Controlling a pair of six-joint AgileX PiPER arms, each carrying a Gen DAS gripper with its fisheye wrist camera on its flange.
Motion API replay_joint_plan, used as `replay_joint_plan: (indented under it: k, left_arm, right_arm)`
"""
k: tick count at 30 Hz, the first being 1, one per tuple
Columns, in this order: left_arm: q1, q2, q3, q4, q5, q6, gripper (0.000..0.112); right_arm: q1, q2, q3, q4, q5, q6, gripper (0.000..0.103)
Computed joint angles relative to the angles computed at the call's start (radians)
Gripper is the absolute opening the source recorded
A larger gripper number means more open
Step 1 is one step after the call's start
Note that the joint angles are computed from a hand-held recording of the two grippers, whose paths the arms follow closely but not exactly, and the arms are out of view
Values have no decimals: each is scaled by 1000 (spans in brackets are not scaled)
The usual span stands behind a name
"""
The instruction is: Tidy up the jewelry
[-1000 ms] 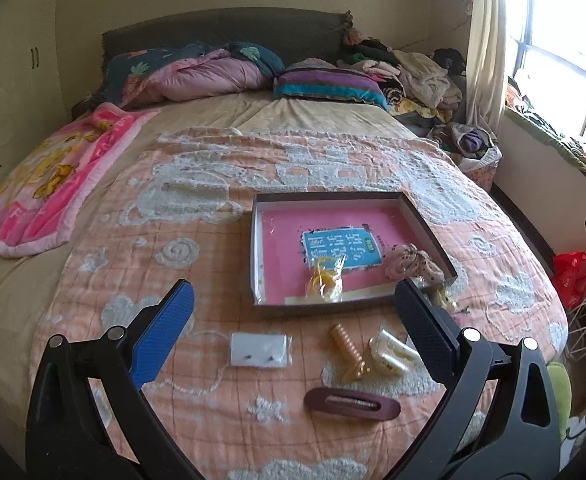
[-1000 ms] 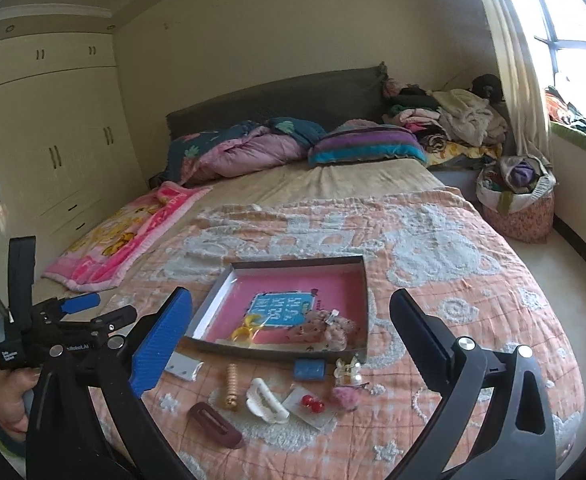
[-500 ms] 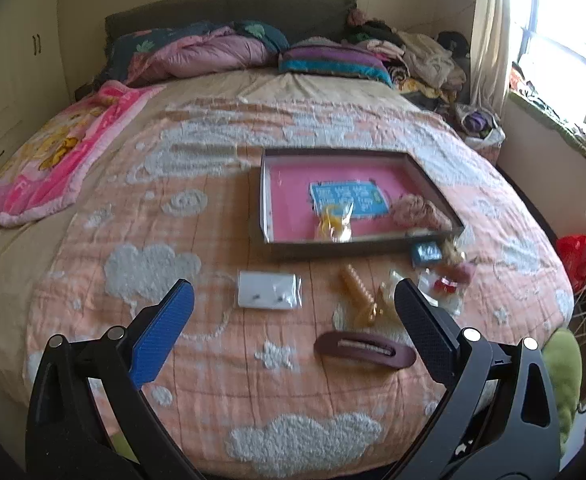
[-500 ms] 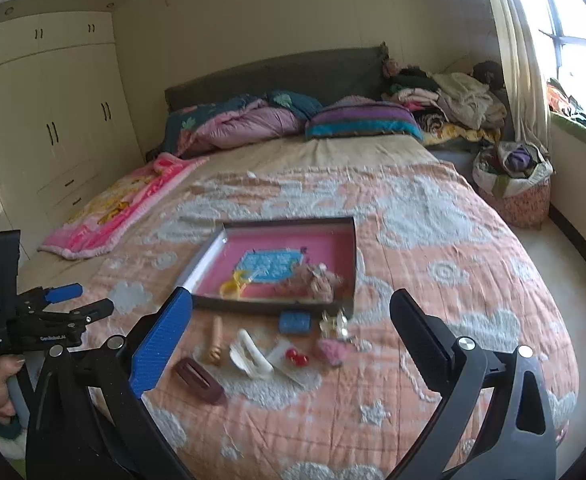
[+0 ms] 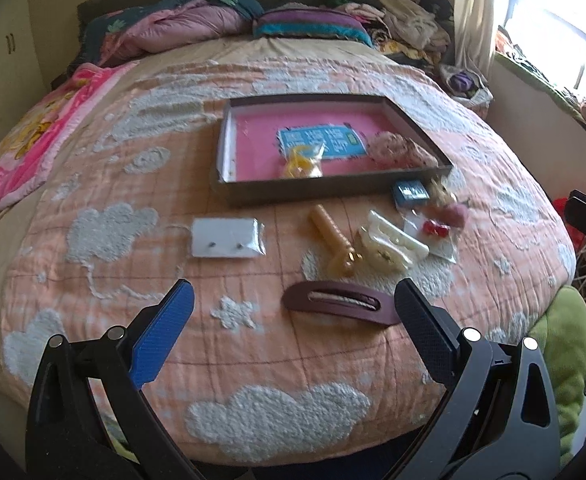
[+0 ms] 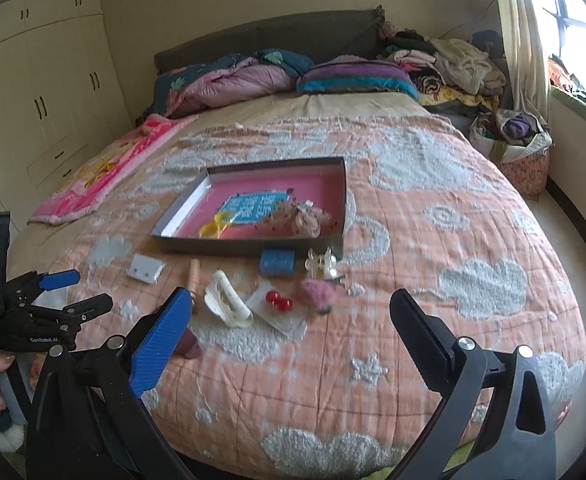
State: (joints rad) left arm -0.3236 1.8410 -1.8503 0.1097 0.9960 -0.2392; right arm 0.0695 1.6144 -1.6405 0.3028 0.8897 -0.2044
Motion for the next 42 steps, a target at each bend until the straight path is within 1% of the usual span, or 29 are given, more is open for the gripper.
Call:
replay_joint_plan:
  k: [11, 16, 21, 24, 26, 28, 32, 34, 36, 37, 38, 39, 40, 41, 42]
  left_arm:
    - [-28, 0, 80, -47, -12, 22, 94]
    - [-41, 17, 105, -71, -23, 41, 94]
    - [-40, 59, 91, -126, -26, 63, 94]
    - [-24, 92, 67, -208, -13, 93, 94]
    - [-4, 117, 49, -288, -5, 114, 94]
    - [25, 138, 42, -382, -13, 126, 94]
    - [68, 180, 21, -490, -36, 102, 93]
    - [82, 199, 0, -524, -37, 90, 89]
    - [79, 221, -32, -498, -37, 58, 77]
    - [76, 231, -48, -487, -34, 47, 74]
    - [72, 242, -64, -469, -32, 32, 65]
    - [68, 250, -78, -451, -30, 20, 54]
    - [63, 255, -83, -436, -33, 14, 48]
    - [59, 261, -92, -417, -33, 3, 35]
    - [61, 265, -93, -423, -36, 9, 31]
  right_arm:
    - [5, 7, 55, 8, 12, -28, 99]
    - [3, 28, 68, 21, 17, -32, 99]
    - [-18, 49, 78, 21, 11, -15, 99]
    - [-28, 57, 79, 20, 7, -4, 99]
    - [-38, 66, 71, 22, 10, -1, 99]
    - [-41, 73, 64, 21, 10, 4, 99]
    - [-41, 86, 53, 14, 13, 7, 99]
    - [-36, 97, 41, 7, 12, 8, 99]
    - [-30, 112, 25, -3, 14, 10, 99]
    - [-27, 125, 10, -12, 16, 12, 99]
    - [-27, 139, -5, -14, 19, 11, 99]
    - [-26, 152, -19, -17, 23, 13, 99]
    - [-26, 175, -45, -21, 32, 16, 99]
    - [-28, 193, -65, -18, 40, 16, 99]
    - [-31, 218, -95, -12, 55, 20, 99]
